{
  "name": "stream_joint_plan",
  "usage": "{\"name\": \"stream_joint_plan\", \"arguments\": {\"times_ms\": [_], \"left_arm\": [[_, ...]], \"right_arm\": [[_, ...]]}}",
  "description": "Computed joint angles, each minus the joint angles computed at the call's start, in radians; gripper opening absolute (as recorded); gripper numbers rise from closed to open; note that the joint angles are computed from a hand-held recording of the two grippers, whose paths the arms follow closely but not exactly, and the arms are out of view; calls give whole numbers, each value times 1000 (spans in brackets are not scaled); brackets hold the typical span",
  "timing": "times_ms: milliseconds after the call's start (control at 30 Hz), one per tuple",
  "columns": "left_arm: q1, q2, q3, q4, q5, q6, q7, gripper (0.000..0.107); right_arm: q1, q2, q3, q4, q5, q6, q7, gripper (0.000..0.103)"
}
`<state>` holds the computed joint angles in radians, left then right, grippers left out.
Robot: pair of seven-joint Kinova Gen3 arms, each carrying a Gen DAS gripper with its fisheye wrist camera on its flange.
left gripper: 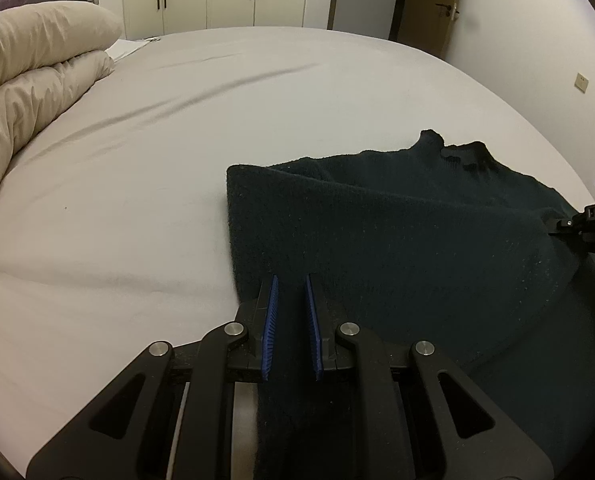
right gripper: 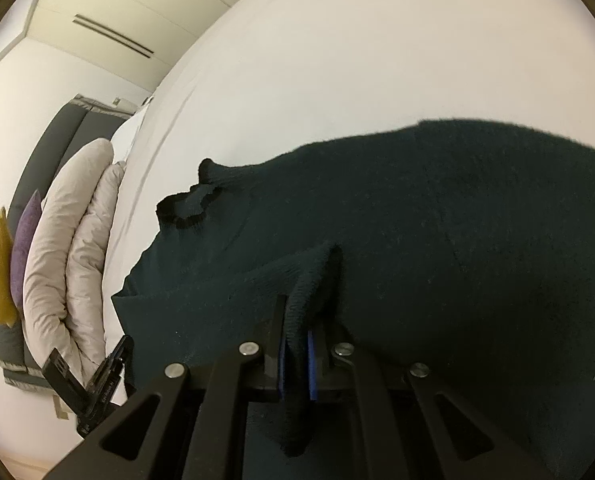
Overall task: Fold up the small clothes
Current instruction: 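Lower the sleeve onto the sweater body and open the right tool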
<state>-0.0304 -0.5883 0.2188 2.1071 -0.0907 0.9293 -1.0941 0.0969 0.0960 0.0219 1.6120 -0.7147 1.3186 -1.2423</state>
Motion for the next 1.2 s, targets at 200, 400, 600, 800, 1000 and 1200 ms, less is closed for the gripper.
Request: {"name": "stream_joint_plan", "arguments": {"times_ms": [200,400,600,800,1000,1200], "left_arm": [[-16,8,35,-3,-15,13,18,14],[-2,13,20,1,-18,13,17,14],[-15,18,52,-1,-38,20,35,14],[115,16,-87,11,-29,5,30,14],[19,-124,-323,27,136,8,-94,14],[-13,-165,-314,9,161,2,-139,14]], "right_arm": [[91,-15,-118,-6,36,-13,15,6],[258,-145,-225,19,136,-111,-162,22],[21,-201,-120,35,12,-84,-60,22],[-46,-73,-221,122,-68,-126,-16,2],[100,-76,-142,189,-176,-86,101,0],[162,-154,-141,162,-133,-92,36,18]]}}
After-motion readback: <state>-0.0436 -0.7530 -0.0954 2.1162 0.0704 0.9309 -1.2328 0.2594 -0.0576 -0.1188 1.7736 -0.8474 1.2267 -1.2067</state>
